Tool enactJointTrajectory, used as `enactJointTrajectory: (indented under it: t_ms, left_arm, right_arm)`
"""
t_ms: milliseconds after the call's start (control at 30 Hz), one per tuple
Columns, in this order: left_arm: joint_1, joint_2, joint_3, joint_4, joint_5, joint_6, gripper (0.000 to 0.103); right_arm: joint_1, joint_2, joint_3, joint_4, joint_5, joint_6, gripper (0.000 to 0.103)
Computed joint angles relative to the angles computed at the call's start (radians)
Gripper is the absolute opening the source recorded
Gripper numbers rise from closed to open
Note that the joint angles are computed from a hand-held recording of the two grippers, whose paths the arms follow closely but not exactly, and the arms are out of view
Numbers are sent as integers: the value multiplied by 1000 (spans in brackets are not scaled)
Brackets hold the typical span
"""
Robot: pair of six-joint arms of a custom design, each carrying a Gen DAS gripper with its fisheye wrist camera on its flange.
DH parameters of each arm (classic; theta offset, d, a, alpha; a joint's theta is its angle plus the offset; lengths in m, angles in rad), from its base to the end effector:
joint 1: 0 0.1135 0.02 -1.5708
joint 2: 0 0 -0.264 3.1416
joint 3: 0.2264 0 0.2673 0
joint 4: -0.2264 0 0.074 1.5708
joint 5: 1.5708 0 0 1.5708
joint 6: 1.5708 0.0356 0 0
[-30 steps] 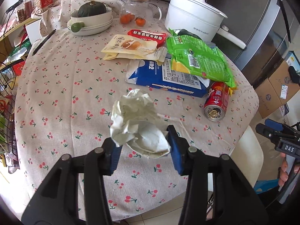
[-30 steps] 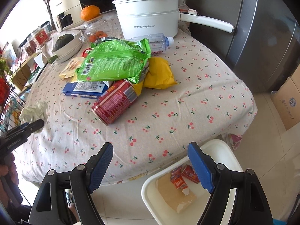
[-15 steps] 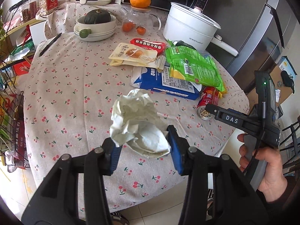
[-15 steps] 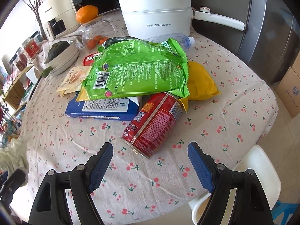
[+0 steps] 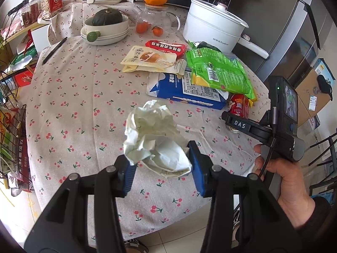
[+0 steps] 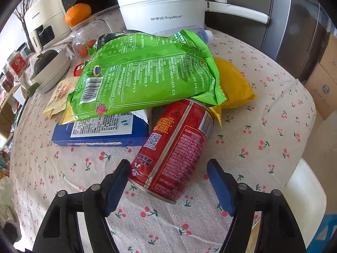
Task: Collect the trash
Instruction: 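Carry the tissue and can over the white bin and release both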
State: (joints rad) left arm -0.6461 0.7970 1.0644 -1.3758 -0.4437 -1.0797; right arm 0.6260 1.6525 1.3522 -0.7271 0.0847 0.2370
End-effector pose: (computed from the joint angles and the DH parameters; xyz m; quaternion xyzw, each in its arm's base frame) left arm 0.1036 -0.0590 0.3340 -0.2535 0.9165 -0.0306 0.3081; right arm 0.2973 0.2112 0.2632 -0.1749 0.9465 0.0751 0.2606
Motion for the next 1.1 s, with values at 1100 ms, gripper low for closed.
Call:
enactJointTrajectory:
  t_ms: [1100]
  left_arm:
    - [-244, 345, 189, 145, -41, 12, 48]
  right_arm:
    - [-497, -258, 19, -357, -393, -677, 55]
